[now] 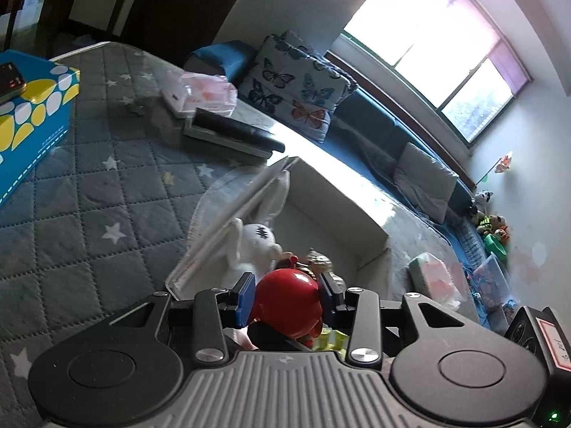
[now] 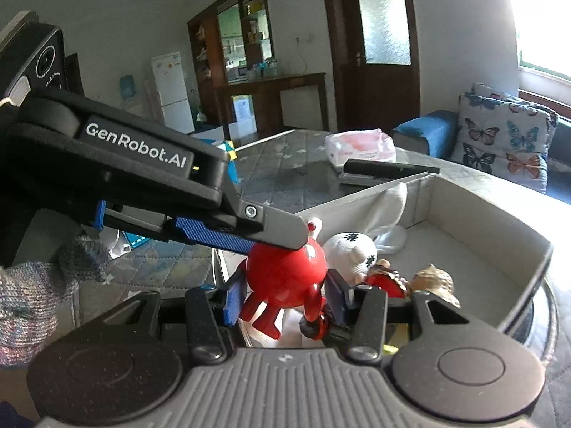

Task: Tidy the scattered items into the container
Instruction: 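Carry the red toy over the grey box and lower it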

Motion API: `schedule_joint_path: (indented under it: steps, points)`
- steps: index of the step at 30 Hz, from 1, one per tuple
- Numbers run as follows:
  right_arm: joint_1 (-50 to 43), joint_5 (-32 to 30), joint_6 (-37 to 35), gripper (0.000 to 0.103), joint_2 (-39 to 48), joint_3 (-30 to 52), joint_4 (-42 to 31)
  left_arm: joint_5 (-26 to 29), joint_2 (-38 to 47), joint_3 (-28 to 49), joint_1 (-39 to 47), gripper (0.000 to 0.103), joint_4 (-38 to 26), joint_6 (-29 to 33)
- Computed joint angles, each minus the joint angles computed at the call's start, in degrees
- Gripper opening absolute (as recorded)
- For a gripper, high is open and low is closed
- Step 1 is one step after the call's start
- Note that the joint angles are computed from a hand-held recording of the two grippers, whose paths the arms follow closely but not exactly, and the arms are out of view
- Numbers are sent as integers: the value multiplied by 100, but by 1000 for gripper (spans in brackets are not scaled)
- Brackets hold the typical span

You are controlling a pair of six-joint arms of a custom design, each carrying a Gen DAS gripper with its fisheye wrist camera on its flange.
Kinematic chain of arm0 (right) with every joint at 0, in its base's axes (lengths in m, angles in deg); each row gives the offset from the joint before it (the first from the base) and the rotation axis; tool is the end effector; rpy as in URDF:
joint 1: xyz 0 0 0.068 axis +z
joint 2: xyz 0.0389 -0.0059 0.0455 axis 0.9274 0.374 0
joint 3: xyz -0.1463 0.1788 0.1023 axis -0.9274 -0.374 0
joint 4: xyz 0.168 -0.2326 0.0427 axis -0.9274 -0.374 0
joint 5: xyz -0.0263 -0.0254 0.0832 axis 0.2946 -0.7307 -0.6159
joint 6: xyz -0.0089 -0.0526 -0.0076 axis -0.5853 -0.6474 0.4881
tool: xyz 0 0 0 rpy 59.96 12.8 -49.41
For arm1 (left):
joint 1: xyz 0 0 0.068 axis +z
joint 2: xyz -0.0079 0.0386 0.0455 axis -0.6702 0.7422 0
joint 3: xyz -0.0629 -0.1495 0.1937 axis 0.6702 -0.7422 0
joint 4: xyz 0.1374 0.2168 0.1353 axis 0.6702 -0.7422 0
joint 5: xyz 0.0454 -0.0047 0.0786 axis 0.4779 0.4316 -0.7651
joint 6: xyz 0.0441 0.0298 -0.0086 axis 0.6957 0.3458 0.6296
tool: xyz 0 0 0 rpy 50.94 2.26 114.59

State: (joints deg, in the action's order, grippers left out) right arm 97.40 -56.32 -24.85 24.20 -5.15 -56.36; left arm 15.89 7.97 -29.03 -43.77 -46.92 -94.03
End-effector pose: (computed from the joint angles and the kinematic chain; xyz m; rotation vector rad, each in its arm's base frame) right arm 0.1864 0.1081 0.1371 -0.5019 2.1315 0.4331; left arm 0.2557 -0.0242 0.2119 -0.0640 2.3362 -0.7319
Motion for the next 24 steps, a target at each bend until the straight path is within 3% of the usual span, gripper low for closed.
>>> schedule_joint_path:
  steps: [11, 24]
  points:
    - [61, -115, -206, 48, 1144, 442, 316, 138, 592, 153, 260, 40, 148, -15]
    - [105, -85, -47, 49, 993, 423, 166, 16, 672, 188, 261, 40, 28, 30]
